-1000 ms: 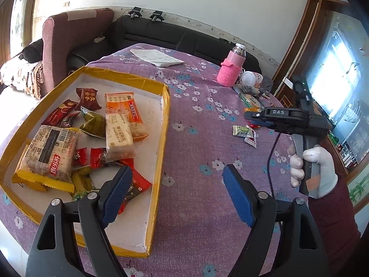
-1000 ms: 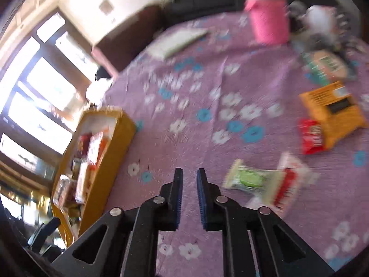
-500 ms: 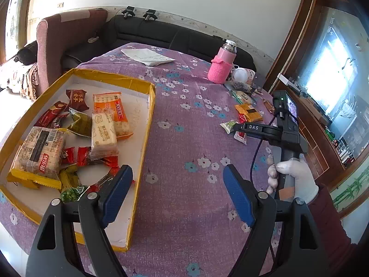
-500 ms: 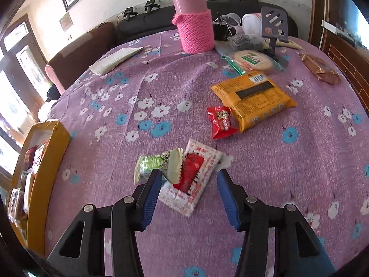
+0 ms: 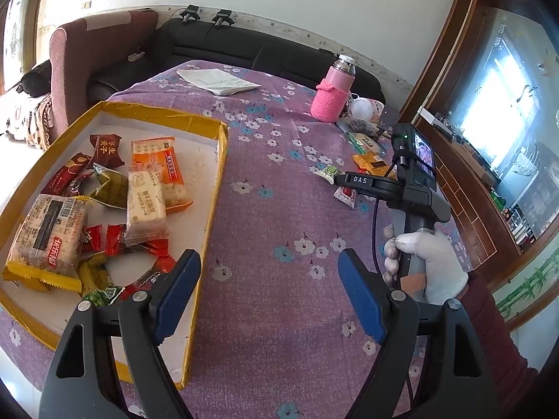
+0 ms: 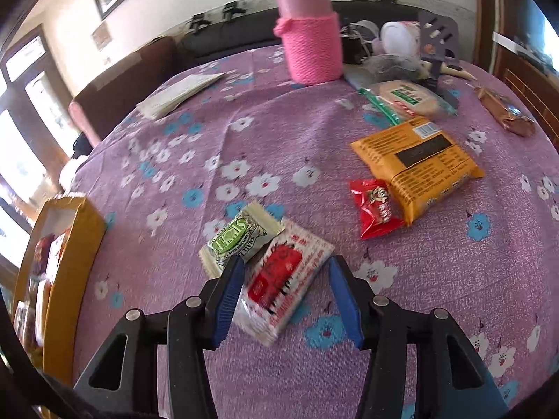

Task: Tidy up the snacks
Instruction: 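Grasp red-and-white sachet with the right tool, then grasp the small green sachet with the left tool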

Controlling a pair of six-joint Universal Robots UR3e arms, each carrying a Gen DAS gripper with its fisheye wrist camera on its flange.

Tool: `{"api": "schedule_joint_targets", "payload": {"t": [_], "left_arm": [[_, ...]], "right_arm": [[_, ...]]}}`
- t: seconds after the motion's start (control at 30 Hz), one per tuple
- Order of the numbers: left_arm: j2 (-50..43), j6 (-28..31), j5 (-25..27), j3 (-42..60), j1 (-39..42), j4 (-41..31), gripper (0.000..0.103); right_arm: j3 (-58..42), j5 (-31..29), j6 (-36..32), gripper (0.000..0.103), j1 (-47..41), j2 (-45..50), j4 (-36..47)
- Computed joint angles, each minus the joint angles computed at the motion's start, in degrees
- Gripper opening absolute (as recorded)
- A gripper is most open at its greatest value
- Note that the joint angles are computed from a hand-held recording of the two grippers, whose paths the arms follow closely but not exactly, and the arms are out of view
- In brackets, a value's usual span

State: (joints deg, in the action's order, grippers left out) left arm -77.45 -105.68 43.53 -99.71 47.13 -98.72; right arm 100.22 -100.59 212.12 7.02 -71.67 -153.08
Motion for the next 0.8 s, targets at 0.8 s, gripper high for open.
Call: {"api": "schedule_joint_targets", "payload": {"t": [0.8], "left_arm": [[-37.16,-37.77,22.08,21.06,-48.48,50.32,0.081]], "right_arm": [[32.94,20.24,-2.97,0.027,-18.72,-26.07,-12.18]]}}
